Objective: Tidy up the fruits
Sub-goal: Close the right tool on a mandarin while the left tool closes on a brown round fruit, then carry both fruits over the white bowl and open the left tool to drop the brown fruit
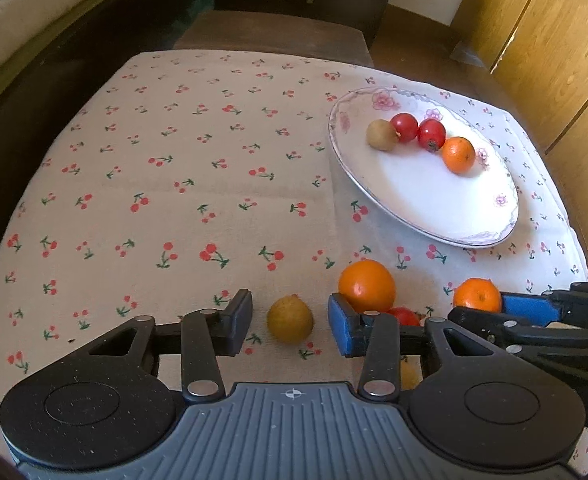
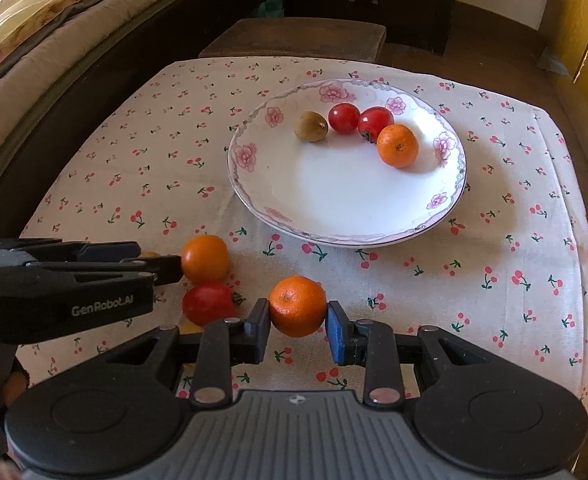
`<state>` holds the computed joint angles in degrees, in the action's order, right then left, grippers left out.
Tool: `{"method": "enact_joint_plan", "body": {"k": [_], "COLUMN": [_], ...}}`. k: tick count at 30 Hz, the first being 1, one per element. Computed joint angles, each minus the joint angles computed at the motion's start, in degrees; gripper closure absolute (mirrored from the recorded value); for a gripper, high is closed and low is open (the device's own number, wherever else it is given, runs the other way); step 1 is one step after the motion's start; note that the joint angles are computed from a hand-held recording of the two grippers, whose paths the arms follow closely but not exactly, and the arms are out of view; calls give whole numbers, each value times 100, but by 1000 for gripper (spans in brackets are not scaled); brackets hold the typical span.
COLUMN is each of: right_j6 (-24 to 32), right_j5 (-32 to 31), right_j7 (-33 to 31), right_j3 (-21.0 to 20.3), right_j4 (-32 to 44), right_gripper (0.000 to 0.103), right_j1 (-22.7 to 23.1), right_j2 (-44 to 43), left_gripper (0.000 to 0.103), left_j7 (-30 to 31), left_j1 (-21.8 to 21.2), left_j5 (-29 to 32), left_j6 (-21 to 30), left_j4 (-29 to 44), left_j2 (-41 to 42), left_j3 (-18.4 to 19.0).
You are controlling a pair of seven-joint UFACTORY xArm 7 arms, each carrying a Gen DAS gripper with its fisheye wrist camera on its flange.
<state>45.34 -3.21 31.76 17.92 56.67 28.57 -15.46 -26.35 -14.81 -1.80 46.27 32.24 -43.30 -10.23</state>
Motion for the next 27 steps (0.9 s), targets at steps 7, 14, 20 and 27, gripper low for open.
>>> {"method": "enact_joint_plan", "body": {"k": [7, 14, 20, 27], "right_j6": [2, 7, 0, -53], "right_j5": [-24, -78, -85, -59], "right_j7": [28, 68, 65, 99], "right_j3": [1, 31, 60, 48], "right_j4": [-31, -33, -45, -75], "right_gripper": [72, 72, 72, 72], "right_j1": [-15, -19, 1, -37], "right_j2": [-51, -105, -204, -311], "left_gripper": [70, 70, 70, 70], "left_j7": [0, -36, 7, -3], "left_j1": [-77, -107, -188, -228], "left_j5": [-13, -31, -84, -178], "left_j6": [115, 236, 255, 94], "left_j4": [44, 43, 121, 218], "left_j2": [-22, -152, -323, -313], "left_j3": [-33, -48, -65, -82]}}
